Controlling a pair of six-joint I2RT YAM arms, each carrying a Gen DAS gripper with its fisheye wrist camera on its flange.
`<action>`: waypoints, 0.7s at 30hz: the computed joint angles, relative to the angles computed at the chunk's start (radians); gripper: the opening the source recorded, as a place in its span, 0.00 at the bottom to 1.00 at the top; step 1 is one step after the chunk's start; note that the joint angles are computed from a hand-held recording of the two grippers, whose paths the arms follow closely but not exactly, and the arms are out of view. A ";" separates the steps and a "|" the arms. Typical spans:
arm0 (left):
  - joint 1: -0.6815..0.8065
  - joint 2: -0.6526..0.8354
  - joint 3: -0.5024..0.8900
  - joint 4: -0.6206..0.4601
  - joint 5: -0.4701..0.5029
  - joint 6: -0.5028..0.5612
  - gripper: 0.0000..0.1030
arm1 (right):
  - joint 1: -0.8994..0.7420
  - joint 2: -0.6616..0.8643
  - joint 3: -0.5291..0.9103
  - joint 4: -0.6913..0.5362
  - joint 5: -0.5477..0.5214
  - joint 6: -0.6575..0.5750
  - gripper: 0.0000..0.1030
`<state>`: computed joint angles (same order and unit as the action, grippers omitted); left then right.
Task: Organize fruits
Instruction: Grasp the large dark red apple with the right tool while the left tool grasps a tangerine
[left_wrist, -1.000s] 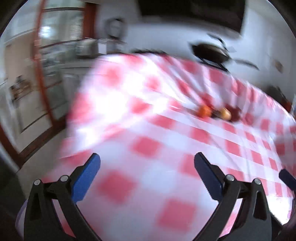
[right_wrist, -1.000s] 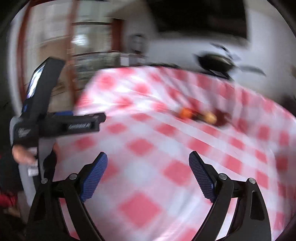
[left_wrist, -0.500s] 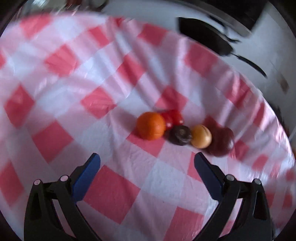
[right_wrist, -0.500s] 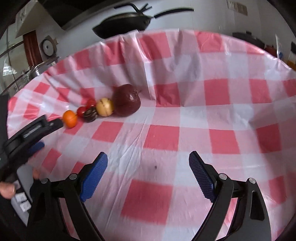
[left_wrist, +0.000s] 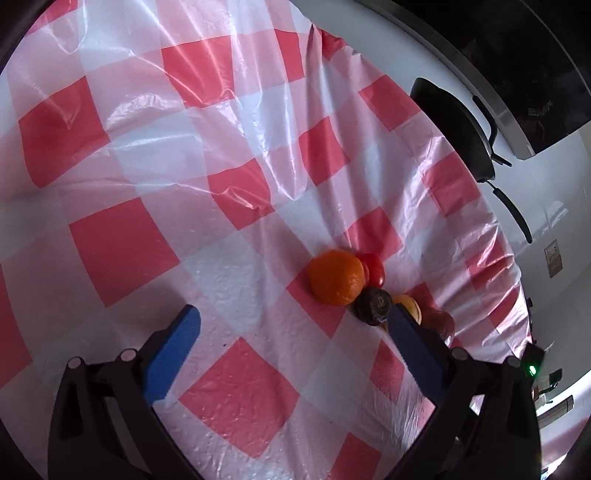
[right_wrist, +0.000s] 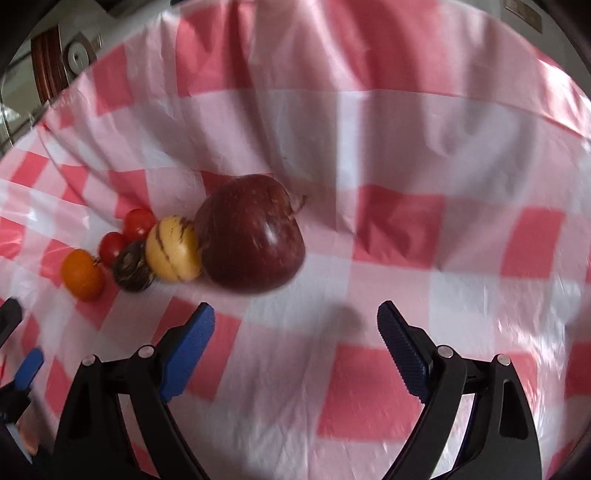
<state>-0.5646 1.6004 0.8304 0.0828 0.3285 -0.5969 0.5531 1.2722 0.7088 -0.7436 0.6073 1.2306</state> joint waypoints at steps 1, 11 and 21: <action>0.001 0.000 -0.001 0.003 0.001 -0.002 0.98 | -0.011 0.017 0.010 0.016 -0.007 -0.023 0.84; -0.001 -0.012 -0.008 -0.005 -0.016 -0.012 0.98 | -0.100 0.187 0.140 0.009 0.018 -0.079 0.84; 0.000 -0.010 -0.003 -0.012 0.000 0.006 0.98 | -0.105 0.159 0.106 0.151 -0.038 -0.063 0.56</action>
<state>-0.5642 1.5904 0.8270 0.0704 0.3290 -0.5913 0.4483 1.4312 0.8145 -0.5930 0.5690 1.1673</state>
